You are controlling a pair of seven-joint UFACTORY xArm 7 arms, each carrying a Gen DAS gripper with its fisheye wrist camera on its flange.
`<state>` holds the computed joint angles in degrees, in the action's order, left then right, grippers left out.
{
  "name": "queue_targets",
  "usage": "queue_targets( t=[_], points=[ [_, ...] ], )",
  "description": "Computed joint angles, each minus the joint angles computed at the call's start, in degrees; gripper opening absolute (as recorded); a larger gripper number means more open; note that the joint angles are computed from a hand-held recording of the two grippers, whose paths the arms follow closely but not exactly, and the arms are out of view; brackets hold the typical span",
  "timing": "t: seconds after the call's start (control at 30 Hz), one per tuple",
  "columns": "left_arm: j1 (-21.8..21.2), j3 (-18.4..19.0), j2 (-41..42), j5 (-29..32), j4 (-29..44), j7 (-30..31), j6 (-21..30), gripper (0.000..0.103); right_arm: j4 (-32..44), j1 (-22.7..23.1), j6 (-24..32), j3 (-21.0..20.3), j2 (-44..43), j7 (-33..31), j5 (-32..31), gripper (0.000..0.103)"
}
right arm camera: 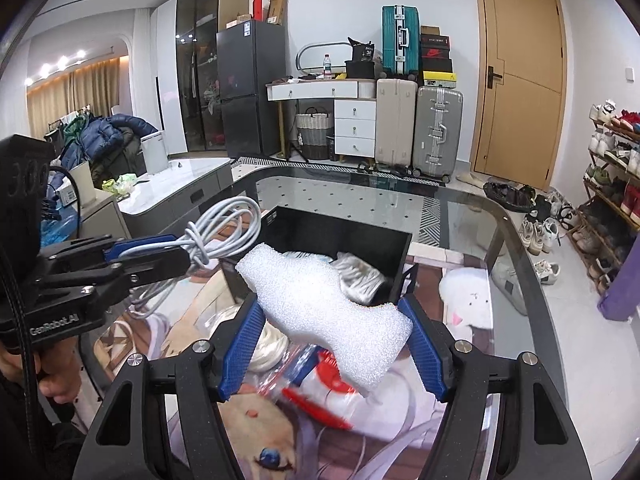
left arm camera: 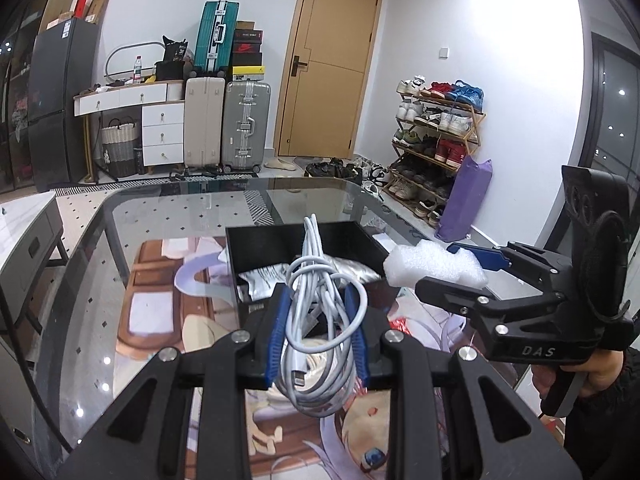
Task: Organize soft objects
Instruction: 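Carry both items over the black bin and open both grippers to drop them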
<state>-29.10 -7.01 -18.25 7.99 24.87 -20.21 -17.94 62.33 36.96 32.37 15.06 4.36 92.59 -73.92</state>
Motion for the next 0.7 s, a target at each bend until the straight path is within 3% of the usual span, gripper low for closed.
queue_targets(
  t=[0.23, 0.4, 0.47, 0.5, 0.57, 0.63, 0.7],
  points=[
    [-0.8, 2.4, 3.6, 1.4, 4.2, -0.3, 1.1, 0.027, 2.6, -1.3, -1.9, -1.7, 2.1, -2.1, -0.4, 0.070],
    [-3.8, 7.4, 7.1, 5.0, 7.9, -3.1, 1.6, 0.027, 4.2, -1.8, -3.0, -2.9, 3.5, -4.1, 0.9, 0.070],
    [-3.3, 7.4, 8.5, 6.0, 9.1, -3.8, 1.3, 0.027, 5.0, -1.9, -3.3, -3.4, 4.2, -5.4, 1.4, 0.070],
    [-5.2, 10.1, 9.5, 9.0, 10.1, -6.1, 1.4, 0.027, 5.6, -2.0, -3.4, -3.7, 4.8, -5.9, 1.6, 0.070],
    [-5.0, 10.9, 11.3, 11.7, 11.7, -8.5, 1.8, 0.027, 6.5, -2.0, -3.8, -4.3, 5.7, -6.8, 2.2, 0.070],
    [-7.3, 14.5, 13.1, 18.1, 13.9, -13.7, 2.7, 0.027, 7.4, -1.9, -4.3, -5.0, 6.7, -7.6, 2.9, 0.070],
    [-7.1, 15.1, 14.4, 21.4, 15.3, -16.5, 3.2, 0.027, 8.2, -1.7, -4.7, -5.6, 7.7, -8.6, 3.7, 0.070]
  ],
)
